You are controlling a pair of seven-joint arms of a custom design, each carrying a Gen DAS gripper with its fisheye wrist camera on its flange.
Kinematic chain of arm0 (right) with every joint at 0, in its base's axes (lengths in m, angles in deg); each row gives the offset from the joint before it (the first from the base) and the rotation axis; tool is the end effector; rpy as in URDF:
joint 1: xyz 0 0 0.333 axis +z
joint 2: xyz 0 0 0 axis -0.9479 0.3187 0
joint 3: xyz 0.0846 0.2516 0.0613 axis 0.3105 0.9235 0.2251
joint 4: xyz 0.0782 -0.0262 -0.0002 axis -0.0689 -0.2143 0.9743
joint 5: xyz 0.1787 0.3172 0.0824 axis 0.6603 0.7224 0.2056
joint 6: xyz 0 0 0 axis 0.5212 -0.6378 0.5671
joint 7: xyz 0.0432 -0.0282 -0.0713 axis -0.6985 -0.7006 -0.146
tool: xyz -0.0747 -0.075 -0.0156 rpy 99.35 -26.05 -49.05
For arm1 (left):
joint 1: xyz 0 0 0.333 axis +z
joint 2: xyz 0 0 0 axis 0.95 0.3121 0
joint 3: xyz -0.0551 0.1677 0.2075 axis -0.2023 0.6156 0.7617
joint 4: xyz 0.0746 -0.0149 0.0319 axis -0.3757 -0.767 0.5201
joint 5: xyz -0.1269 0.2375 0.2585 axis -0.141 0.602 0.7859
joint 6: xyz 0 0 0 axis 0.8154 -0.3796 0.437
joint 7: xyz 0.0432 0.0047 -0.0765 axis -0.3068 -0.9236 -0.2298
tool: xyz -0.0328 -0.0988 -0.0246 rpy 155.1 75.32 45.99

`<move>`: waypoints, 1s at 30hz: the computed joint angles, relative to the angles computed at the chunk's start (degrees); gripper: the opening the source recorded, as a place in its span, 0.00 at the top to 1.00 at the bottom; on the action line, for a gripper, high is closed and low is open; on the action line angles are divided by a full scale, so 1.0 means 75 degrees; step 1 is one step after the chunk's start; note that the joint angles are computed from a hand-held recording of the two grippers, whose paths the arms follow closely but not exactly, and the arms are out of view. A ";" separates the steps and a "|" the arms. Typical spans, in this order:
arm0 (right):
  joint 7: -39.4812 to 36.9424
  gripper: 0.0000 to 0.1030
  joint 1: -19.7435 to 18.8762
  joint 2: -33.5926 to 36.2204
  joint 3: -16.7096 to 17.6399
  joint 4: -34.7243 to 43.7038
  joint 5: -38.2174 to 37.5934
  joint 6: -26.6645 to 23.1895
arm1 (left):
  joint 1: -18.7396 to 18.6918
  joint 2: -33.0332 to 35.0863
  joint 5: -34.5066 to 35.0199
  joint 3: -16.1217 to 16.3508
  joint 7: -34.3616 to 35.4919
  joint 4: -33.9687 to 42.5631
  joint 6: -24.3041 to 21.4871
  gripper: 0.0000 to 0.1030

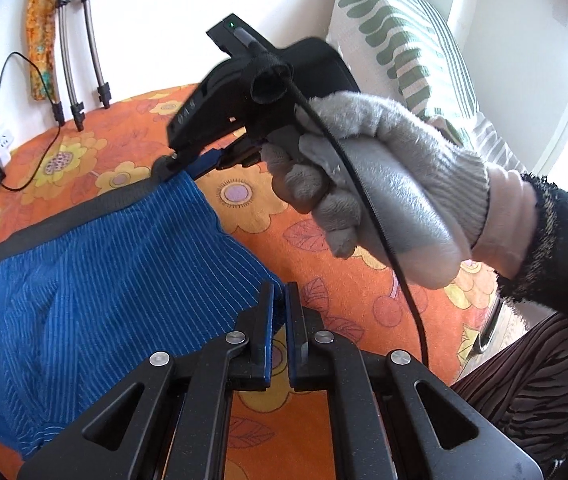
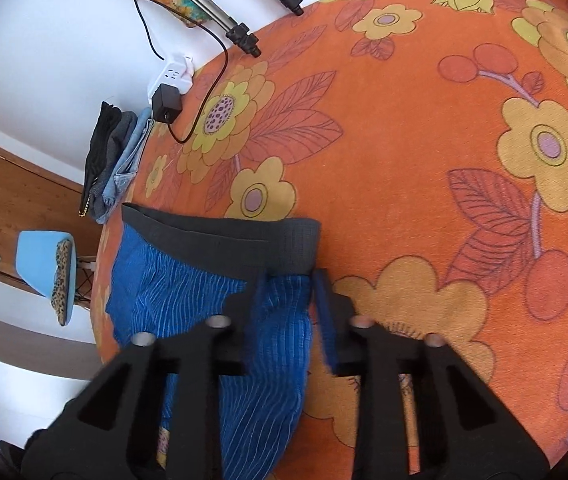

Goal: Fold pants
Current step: 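Grasp the briefs' waistband with the right gripper while the left gripper pinches the leg hem, then lift the waistband with the right gripper and fold the briefs in half lengthwise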

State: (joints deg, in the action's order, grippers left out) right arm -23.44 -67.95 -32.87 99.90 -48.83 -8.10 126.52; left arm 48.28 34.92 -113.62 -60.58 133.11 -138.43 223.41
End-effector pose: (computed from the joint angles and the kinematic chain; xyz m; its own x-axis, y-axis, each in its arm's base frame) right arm 0.6972 0.1647 0.3057 0.3910 -0.6967 -0.6014 -0.9170 -0.2390 -0.3193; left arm 0.4463 -0.2089 0.3683 -0.3657 -0.9173 0.1573 -0.7479 0.1890 -0.6364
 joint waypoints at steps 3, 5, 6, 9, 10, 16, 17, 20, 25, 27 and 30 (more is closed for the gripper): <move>-0.0083 0.89 -0.0026 -0.0226 0.0063 -0.0231 0.0155 0.0163 | -0.0138 -0.0238 -0.0275 0.0158 0.0231 -0.0147 0.0037 0.96; -0.0126 0.90 0.0019 -0.0456 0.0052 -0.0463 0.0211 0.0369 | -0.0290 -0.0422 -0.0474 0.0350 0.0402 -0.0241 0.0042 0.96; -0.0117 0.91 0.0042 -0.0539 0.0048 -0.0531 0.0233 0.0424 | -0.0353 -0.0509 -0.0507 0.0425 0.0440 -0.0314 0.0076 0.96; 0.0051 0.91 0.0199 -0.0789 -0.0012 -0.0723 0.0203 0.0673 | -0.0480 -0.0795 -0.0341 0.0668 0.0338 -0.0558 0.0211 0.96; 0.0083 0.92 0.0233 -0.0829 -0.0022 -0.0737 0.0184 0.0712 | -0.0590 -0.0927 -0.0342 0.0839 0.0351 -0.0649 0.0234 0.96; 0.0400 0.92 0.0594 -0.1250 -0.0034 -0.0922 0.0046 0.1128 | -0.0534 -0.1721 0.0353 0.1381 -0.0006 -0.1286 0.0267 0.96; 0.0455 0.92 0.0650 -0.1294 -0.0045 -0.0934 -0.0001 0.1178 | -0.0476 -0.1850 0.0489 0.1436 -0.0079 -0.1386 0.0246 0.96; 0.0906 0.92 0.0987 -0.1322 -0.0108 -0.0724 -0.0346 0.1288 | -0.0283 -0.2294 0.0853 0.1691 -0.0253 -0.1713 0.0089 0.96; 0.1687 0.93 0.1629 -0.1159 -0.0202 -0.0272 -0.1164 0.1456 | 0.0189 -0.2949 0.1523 0.2026 -0.0552 -0.2183 -0.0198 0.96; 0.1964 0.93 0.1842 -0.1044 -0.0199 -0.0078 -0.1428 0.1521 | 0.0278 -0.3161 0.1743 0.2231 -0.0607 -0.2360 -0.0223 0.96; 0.2365 0.93 0.2140 -0.0694 -0.0166 0.0500 -0.1795 0.1390 | 0.0385 -0.3430 0.2064 0.2589 -0.0646 -0.2588 -0.0290 0.96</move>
